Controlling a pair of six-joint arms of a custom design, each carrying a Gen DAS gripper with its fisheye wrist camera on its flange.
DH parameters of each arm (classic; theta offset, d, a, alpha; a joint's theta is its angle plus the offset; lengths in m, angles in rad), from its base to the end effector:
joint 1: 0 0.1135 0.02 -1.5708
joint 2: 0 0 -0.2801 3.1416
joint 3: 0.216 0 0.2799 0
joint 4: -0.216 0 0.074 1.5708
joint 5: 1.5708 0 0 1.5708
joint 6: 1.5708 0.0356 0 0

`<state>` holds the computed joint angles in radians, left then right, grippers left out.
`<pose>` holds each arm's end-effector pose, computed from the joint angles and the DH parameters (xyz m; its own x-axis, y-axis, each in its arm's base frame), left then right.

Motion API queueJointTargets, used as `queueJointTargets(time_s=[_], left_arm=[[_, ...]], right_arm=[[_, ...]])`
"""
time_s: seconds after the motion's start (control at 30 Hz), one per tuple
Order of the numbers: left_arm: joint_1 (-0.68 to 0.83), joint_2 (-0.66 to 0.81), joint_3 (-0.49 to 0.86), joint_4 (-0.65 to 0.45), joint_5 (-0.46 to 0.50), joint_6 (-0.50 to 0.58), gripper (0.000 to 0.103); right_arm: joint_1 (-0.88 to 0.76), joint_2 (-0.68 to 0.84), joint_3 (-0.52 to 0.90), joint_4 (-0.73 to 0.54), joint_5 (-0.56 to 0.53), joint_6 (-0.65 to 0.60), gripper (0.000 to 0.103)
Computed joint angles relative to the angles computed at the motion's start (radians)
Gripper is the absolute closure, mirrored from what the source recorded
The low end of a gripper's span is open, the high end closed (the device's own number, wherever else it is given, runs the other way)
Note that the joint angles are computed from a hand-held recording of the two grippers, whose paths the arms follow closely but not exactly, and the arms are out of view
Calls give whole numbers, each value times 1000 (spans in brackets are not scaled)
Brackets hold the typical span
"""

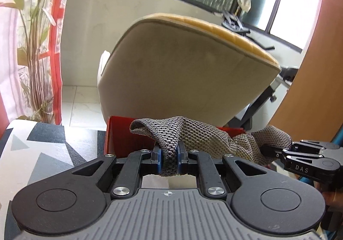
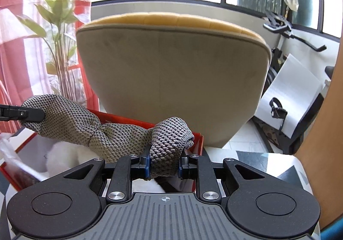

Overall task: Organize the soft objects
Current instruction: 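Lower the towel into the box and open both grippers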

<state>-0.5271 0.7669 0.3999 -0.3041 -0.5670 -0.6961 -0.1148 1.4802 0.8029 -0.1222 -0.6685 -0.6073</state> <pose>0.1622 -0.0723 0.2011 -0.4514 -0.3631 -0.8151 -0.2980 0.9224 -0.2459 0.3168 -0.0143 0.1948 -0.3913 -0.4057 -0.8260 -0.6851 0.7277 -0.0328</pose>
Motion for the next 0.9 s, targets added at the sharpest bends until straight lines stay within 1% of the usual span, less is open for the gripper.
queueJointTargets(time_s=[0.1, 0.23, 0.4, 0.53, 0.67, 0.8, 0.9], left_arm=[[21, 15, 2, -14, 24, 19, 89], [50, 2, 3, -55, 57, 9, 89], [8, -36, 9, -113, 44, 21, 89], [-7, -57, 5, -150, 42, 3, 89], [-9, -9, 5, -150, 51, -8, 89], [11, 44, 11, -128, 81, 7, 89], [36, 68, 11, -109, 107, 14, 89]], right_arm=[[26, 38, 19, -12, 16, -13, 83], [68, 52, 21, -20, 34, -18, 83], [76, 36, 18, -77, 15, -50, 83], [63, 25, 15, -137, 8, -90, 83], [66, 35, 18, -170, 38, -111, 83], [72, 60, 28, -161, 51, -59, 83], [80, 77, 36, -160, 67, -42, 83]])
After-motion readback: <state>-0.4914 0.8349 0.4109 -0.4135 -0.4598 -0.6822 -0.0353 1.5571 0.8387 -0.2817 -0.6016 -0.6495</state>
